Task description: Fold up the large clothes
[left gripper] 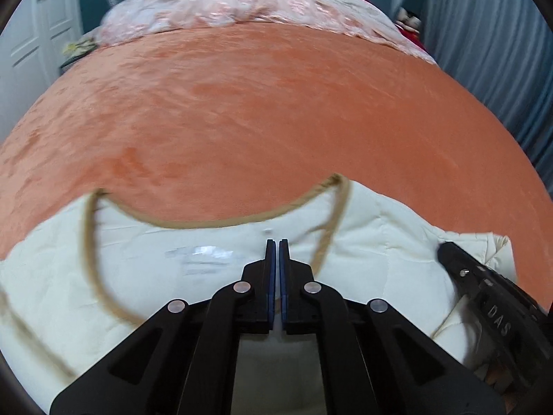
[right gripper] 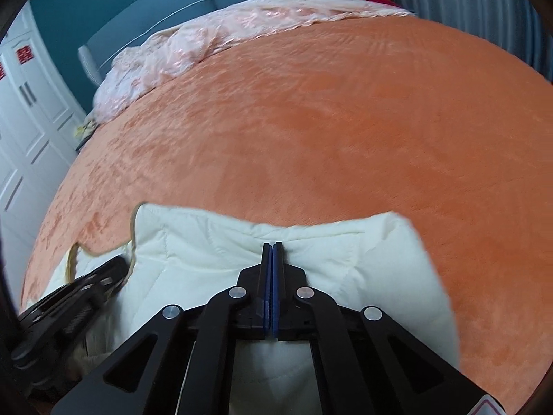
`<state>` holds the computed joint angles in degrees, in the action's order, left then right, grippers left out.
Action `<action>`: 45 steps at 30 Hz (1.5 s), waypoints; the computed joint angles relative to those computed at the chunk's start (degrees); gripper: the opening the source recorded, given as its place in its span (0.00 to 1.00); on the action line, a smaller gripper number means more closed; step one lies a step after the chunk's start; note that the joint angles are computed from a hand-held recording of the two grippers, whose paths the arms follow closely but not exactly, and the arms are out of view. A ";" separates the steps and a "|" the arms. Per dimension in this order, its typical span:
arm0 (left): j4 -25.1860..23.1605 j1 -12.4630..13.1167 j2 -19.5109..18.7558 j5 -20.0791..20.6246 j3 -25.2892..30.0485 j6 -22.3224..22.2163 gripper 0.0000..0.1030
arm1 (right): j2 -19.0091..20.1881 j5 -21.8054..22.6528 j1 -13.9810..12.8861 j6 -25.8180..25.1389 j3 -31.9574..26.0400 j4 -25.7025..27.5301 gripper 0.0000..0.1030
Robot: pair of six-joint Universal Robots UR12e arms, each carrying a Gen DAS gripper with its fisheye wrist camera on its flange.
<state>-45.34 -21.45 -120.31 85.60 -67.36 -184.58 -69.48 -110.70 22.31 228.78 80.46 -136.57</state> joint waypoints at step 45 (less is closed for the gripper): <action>5.06 5.47 2.20 -1.87 -6.87 4.80 0.01 | 8.37 2.57 5.16 -8.27 -8.74 -6.59 0.00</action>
